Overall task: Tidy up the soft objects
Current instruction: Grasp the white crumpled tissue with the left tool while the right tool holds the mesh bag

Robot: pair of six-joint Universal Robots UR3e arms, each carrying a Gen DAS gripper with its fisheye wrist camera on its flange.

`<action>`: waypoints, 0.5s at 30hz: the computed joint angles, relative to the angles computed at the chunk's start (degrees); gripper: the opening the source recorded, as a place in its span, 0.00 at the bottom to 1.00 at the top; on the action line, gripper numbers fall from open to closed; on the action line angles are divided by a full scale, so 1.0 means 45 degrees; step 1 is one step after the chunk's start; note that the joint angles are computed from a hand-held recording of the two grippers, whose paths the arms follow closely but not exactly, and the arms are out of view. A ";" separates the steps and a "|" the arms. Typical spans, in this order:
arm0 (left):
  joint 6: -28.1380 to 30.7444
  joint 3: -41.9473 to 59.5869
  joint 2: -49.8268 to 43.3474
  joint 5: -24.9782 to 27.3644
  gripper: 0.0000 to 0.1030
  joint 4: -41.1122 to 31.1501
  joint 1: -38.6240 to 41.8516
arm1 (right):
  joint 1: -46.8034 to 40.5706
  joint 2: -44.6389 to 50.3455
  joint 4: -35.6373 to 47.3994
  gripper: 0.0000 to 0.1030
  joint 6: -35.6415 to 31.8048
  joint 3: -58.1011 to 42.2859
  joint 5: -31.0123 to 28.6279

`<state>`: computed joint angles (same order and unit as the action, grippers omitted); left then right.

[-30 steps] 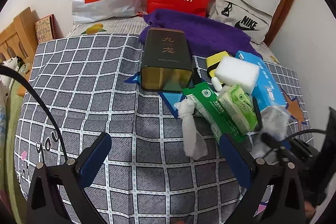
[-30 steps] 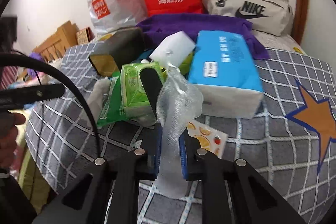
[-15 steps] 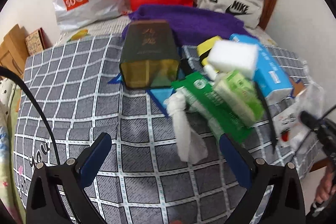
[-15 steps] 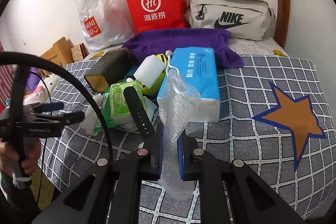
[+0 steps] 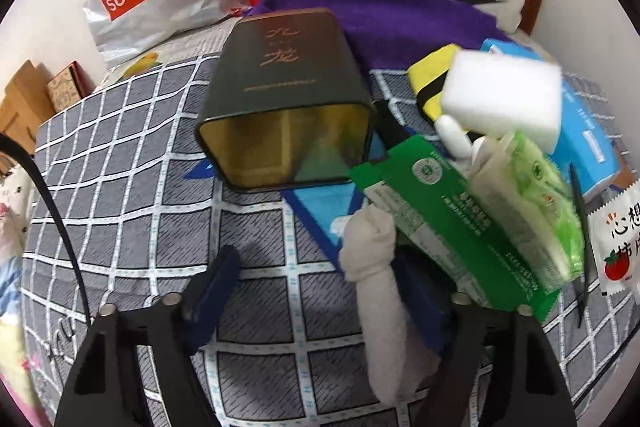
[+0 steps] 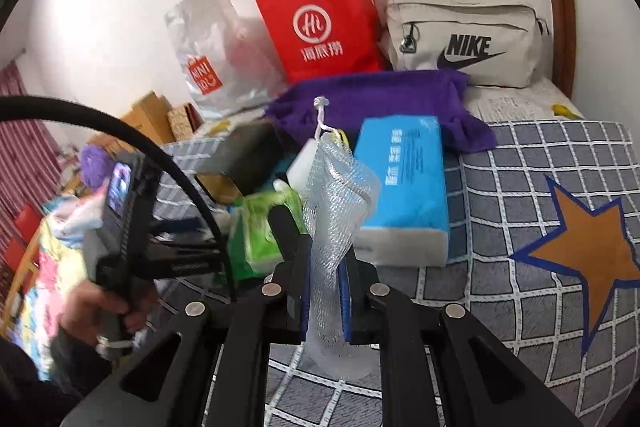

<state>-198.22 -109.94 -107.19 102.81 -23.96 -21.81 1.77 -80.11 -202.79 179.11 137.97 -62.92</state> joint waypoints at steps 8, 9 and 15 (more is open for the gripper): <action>0.0741 -0.0857 0.1092 -0.1519 0.22 0.0136 0.0799 | -0.0416 -0.0779 0.1044 0.12 0.0207 -0.0169 0.0227; 0.0895 -0.0991 0.1331 -0.1738 0.22 0.0036 0.0930 | -0.0370 -0.0873 0.1211 0.12 0.0215 -0.0240 0.0183; 0.1168 -0.1300 0.1975 -0.1688 0.22 -0.0142 0.1103 | -0.0270 -0.1275 0.1969 0.12 -0.0027 -0.0423 0.0152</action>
